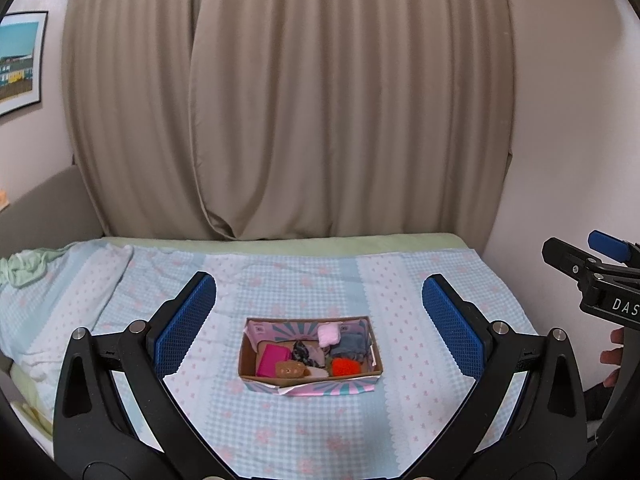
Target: Organize soft objects
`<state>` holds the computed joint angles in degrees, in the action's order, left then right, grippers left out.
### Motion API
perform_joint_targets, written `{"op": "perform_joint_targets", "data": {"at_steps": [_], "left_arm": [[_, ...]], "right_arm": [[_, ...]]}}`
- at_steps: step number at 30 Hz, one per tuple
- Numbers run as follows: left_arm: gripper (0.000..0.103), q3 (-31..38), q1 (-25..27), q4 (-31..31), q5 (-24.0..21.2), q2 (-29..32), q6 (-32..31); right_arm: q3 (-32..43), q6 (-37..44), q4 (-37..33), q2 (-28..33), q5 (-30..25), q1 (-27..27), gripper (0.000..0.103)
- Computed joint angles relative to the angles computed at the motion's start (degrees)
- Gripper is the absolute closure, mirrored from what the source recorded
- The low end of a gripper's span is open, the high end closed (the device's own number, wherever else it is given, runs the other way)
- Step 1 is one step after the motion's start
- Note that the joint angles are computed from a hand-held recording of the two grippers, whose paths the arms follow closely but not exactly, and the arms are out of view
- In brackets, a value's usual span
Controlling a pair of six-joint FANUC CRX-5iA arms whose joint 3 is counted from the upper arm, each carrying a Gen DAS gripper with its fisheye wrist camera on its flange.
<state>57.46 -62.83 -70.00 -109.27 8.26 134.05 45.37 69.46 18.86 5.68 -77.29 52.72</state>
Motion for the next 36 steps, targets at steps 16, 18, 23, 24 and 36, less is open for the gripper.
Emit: {"op": "perform_joint_targets", "data": {"at_steps": [16, 18, 23, 24, 36], "left_arm": [[0.000, 0.1, 0.5, 0.5, 0.2, -0.1, -0.2], [0.000, 0.1, 0.6, 0.6, 0.2, -0.1, -0.2], [0.000, -0.4, 1.0, 1.1, 0.8, -0.3, -0.3], [0.000, -0.4, 1.0, 1.1, 0.8, -0.3, -0.3], [0.000, -2.0, 2.1, 2.1, 1.6, -1.1, 0.2]], "right_arm": [[-0.5, 0.2, -0.1, 0.0, 0.5, -0.3, 0.004], [-0.5, 0.2, 0.0, 0.1, 0.5, -0.4, 0.004], [-0.6, 0.2, 0.0, 0.1, 0.6, -0.4, 0.004], [-0.5, 0.2, 0.0, 0.2, 0.6, -0.5, 0.004], [-0.6, -0.1, 0.5, 0.2, 0.6, -0.1, 0.004]]}}
